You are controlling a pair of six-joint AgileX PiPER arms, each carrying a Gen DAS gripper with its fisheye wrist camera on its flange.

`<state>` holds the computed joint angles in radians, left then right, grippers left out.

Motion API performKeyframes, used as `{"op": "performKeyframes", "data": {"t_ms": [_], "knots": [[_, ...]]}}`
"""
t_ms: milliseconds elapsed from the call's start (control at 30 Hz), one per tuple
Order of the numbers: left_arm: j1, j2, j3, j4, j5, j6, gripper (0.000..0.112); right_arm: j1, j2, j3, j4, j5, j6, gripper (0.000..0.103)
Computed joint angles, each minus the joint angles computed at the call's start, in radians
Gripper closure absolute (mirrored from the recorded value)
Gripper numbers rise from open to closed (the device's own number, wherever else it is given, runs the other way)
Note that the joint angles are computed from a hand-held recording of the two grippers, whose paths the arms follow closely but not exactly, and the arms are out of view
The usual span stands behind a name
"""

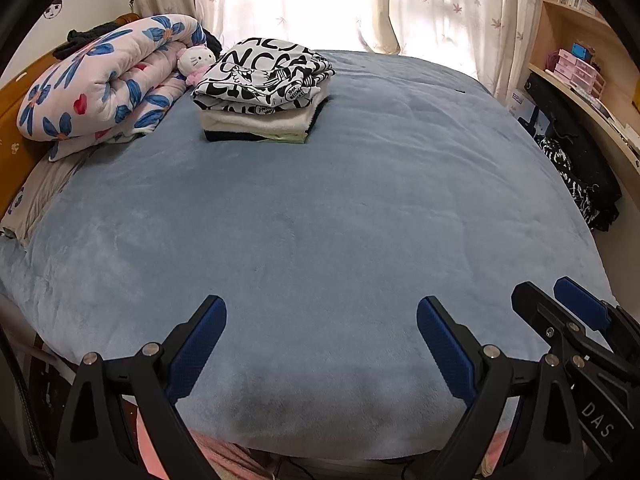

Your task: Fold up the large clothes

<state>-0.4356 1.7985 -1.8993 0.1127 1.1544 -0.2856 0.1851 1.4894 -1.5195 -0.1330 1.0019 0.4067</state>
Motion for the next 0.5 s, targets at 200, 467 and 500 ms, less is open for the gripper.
{"op": "performKeyframes", "data": {"t_ms": [200, 467, 500], "knots": [[-0.013, -0.005, 0.008, 0.017, -0.002, -0.014, 0.017, -0.005, -0.002, 0.003, 0.004, -0.001, -0.006, 0.042], [-0.024, -0.002, 0.005, 0.039, -0.001, -0.02, 0.017, -0.016, 0.005, -0.001, 0.009, -0.003, -0.016, 0.042], [-0.026, 0.0, 0.001, 0.045, 0.002, -0.022, 0.017, -0.016, 0.006, -0.001, 0.01, -0.002, -0.015, 0.042]]}}
